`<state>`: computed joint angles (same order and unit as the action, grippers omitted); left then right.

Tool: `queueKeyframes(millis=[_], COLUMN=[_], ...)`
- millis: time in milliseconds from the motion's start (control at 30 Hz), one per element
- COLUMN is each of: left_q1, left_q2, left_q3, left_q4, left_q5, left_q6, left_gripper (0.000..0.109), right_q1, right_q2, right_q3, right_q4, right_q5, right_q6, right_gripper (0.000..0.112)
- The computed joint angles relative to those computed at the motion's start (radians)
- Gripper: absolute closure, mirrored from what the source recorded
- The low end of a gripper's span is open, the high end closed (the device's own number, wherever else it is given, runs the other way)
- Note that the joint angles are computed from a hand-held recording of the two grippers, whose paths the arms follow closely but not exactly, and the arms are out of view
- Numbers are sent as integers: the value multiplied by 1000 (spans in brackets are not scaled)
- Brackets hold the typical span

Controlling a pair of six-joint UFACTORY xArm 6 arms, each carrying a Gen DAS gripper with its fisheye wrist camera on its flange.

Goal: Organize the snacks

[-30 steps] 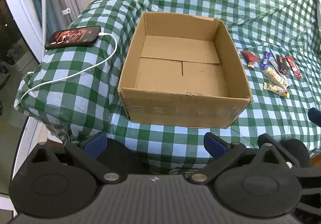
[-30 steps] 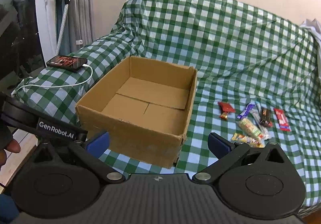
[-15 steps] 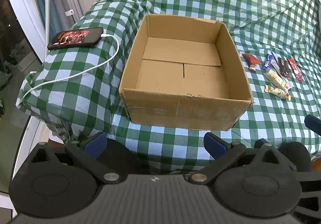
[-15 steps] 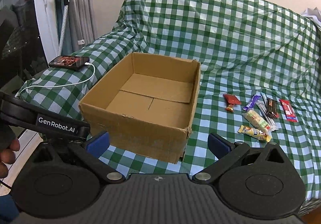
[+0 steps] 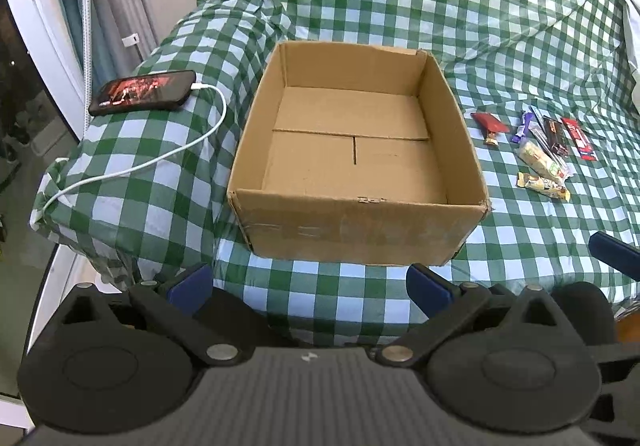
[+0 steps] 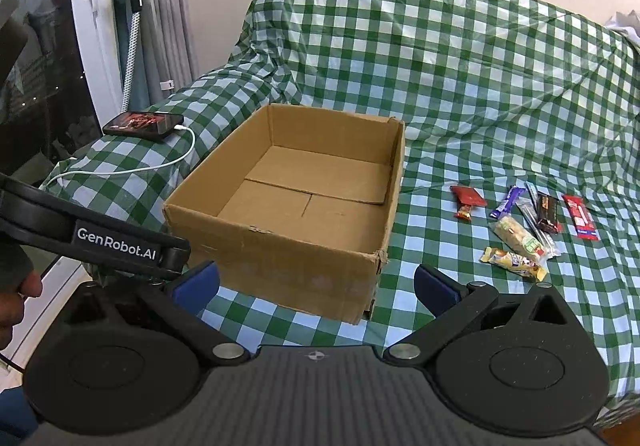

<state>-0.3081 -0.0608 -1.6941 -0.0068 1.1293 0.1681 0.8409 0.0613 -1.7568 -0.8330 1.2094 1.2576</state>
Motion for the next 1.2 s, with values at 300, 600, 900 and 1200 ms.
queueKeyframes(millis=[300,600,900,1200], left_q1=[1,0,-13,-40], left_q2=[5,10,31,71], left_q3=[-9,-16,-37,-90], left_q4=[15,17,46,59], left_q5=[16,24,37,55], left_q6=[-2,-4,-13,-22], left_gripper=[6,6,6,6], right_q1=[3,4,-8,-40], right_q2=[2,3,-14,-77], right_q3=[-2,1,34,115], right_q4=[0,-1,6,22], right_q5=[3,2,-9,-22], right_q6=[4,7,43,109], right_gripper=[10,10,10,10])
